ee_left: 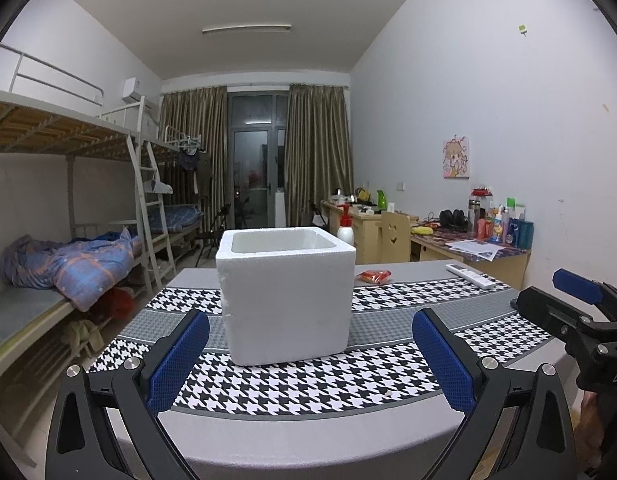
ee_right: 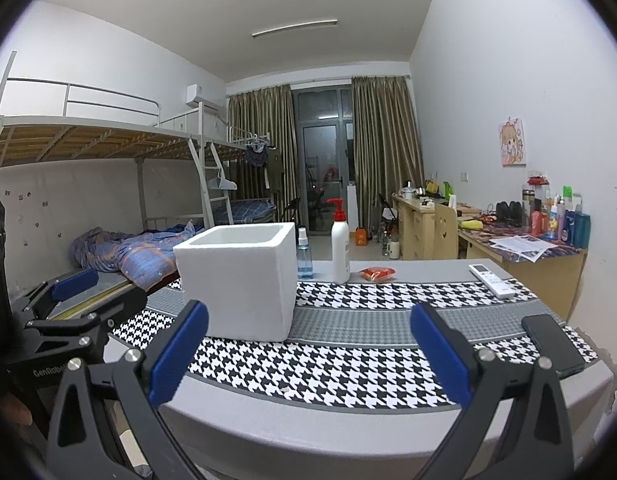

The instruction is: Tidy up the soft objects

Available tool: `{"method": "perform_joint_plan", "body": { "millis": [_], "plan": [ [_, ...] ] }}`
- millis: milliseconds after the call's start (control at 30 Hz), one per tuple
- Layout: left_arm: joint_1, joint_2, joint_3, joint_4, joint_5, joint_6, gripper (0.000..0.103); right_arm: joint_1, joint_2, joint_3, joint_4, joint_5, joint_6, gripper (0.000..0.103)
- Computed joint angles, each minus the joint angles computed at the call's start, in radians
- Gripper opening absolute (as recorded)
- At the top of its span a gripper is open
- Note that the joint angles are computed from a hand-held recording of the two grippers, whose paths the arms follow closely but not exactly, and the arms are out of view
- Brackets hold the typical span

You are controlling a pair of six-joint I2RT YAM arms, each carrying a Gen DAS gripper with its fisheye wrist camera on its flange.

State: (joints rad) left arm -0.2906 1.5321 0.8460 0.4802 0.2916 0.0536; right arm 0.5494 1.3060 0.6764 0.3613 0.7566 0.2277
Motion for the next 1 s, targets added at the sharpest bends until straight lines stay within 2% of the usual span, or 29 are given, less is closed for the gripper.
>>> {"method": "perform_joint_plan", "body": {
  "millis": [1000],
  "plan": [
    [0.000,0.005,-0.001,-0.001,-0.002,0.005,0.102,0.013,-0.004,-0.008,-0.008,0.013,-0.002,0.102]
  ]
}}
